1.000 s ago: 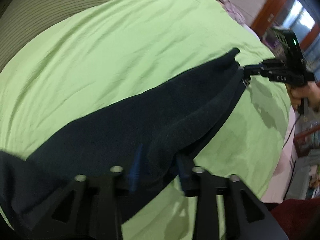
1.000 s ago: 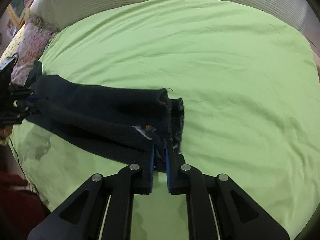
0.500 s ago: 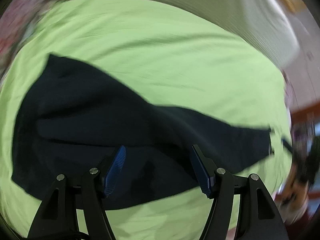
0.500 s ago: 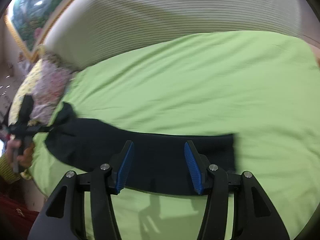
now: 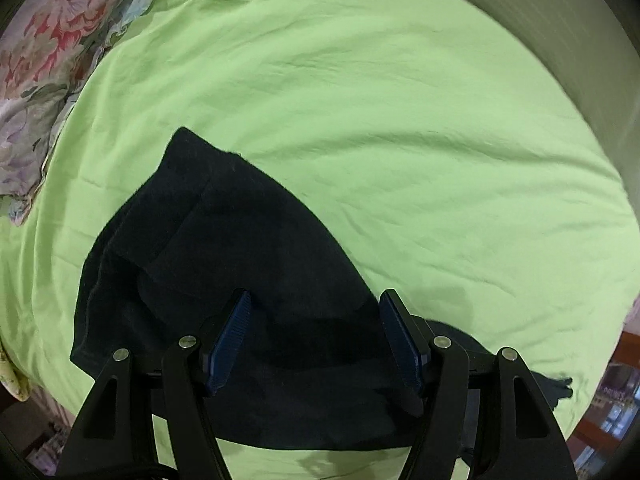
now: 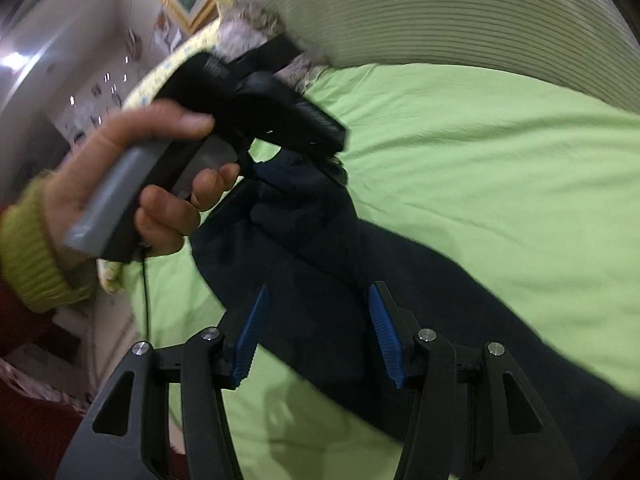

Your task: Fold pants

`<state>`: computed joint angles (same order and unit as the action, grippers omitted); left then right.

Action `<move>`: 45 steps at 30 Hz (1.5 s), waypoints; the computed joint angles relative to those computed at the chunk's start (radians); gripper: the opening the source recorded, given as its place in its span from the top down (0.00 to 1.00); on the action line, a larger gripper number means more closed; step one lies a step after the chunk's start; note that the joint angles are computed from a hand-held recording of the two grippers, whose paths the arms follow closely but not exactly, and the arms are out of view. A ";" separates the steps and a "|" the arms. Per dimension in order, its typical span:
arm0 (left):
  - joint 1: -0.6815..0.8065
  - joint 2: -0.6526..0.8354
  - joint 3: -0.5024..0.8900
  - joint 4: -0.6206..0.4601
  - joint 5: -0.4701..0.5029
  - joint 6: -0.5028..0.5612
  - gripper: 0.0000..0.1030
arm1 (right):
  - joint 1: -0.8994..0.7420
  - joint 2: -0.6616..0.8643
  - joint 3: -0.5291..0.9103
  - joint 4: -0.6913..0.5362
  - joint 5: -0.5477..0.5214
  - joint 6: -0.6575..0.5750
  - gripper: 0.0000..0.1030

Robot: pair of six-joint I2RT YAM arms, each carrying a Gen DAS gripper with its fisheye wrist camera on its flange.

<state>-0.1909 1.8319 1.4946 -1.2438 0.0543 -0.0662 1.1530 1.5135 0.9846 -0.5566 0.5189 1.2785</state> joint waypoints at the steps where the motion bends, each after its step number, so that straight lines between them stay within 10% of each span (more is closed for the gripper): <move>1: -0.010 0.019 0.013 0.003 -0.014 -0.010 0.35 | -0.032 0.024 0.009 0.018 -0.027 -0.041 0.48; 9: -0.026 0.190 0.179 -0.024 0.000 -0.093 0.34 | -0.215 0.167 0.018 0.116 -0.224 -0.252 0.50; 14: -0.042 0.274 0.246 -0.025 0.004 -0.098 0.35 | -0.246 0.183 -0.012 0.186 -0.259 -0.273 0.69; 16: -0.045 0.281 0.236 0.006 -0.013 -0.077 0.51 | -0.252 0.198 -0.006 0.179 -0.263 -0.280 0.86; 18: -0.063 0.276 0.224 0.015 -0.013 -0.039 0.92 | -0.247 0.187 -0.015 0.179 -0.255 -0.282 0.88; 35: 0.353 -0.284 -0.219 0.122 0.431 0.277 0.96 | -0.139 0.042 0.052 0.046 -0.205 -0.360 0.95; 45: 0.731 -0.224 -0.301 0.045 0.602 0.591 0.96 | -0.118 0.167 0.161 0.007 -0.299 -0.412 0.95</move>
